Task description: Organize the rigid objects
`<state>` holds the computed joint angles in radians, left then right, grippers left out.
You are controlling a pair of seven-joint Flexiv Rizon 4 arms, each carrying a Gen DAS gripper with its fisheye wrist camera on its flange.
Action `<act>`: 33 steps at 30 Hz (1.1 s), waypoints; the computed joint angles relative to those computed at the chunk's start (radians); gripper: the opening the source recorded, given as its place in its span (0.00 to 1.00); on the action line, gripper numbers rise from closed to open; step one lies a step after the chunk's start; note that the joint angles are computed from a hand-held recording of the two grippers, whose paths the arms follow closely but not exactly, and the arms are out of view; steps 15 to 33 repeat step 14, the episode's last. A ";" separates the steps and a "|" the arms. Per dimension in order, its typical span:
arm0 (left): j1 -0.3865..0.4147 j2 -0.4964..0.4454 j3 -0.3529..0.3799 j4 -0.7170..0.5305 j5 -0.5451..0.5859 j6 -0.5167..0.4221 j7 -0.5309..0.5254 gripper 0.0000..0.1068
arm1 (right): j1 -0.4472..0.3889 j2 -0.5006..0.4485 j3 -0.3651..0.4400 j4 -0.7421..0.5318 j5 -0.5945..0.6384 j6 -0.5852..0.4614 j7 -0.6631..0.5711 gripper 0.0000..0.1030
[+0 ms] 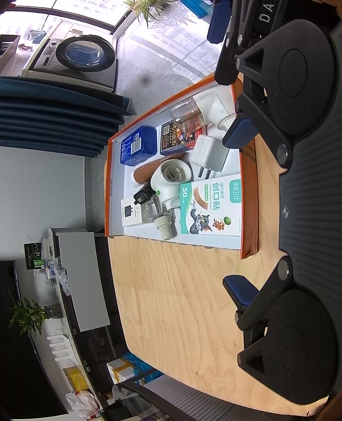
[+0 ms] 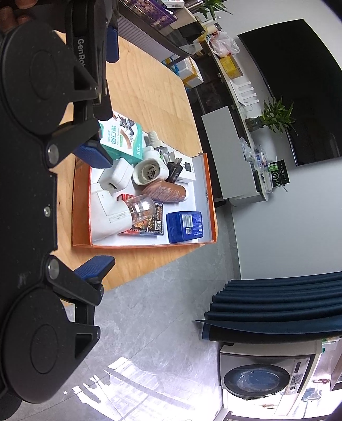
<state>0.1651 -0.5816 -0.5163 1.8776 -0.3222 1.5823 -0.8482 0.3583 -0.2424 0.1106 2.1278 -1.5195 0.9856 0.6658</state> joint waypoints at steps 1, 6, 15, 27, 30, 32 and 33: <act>0.001 -0.001 -0.002 -0.001 0.000 -0.003 0.001 0.96 | -0.001 -0.001 0.000 -0.001 0.002 0.002 -0.002 0.84; -0.015 0.000 0.018 -0.007 0.000 -0.008 -0.004 0.96 | -0.002 -0.003 -0.002 -0.002 0.004 0.008 -0.003 0.84; 0.008 -0.008 -0.012 -0.008 -0.014 -0.017 0.009 0.96 | 0.002 -0.016 -0.005 -0.011 0.018 0.011 -0.013 0.85; 0.008 -0.008 -0.012 -0.008 -0.014 -0.017 0.009 0.96 | 0.002 -0.016 -0.005 -0.011 0.018 0.011 -0.013 0.85; 0.008 -0.008 -0.012 -0.008 -0.014 -0.017 0.009 0.96 | 0.002 -0.016 -0.005 -0.011 0.018 0.011 -0.013 0.85; 0.008 -0.008 -0.012 -0.008 -0.014 -0.017 0.009 0.96 | 0.002 -0.016 -0.005 -0.011 0.018 0.011 -0.013 0.85; 0.008 -0.008 -0.012 -0.008 -0.014 -0.017 0.009 0.96 | 0.002 -0.016 -0.005 -0.011 0.018 0.011 -0.013 0.85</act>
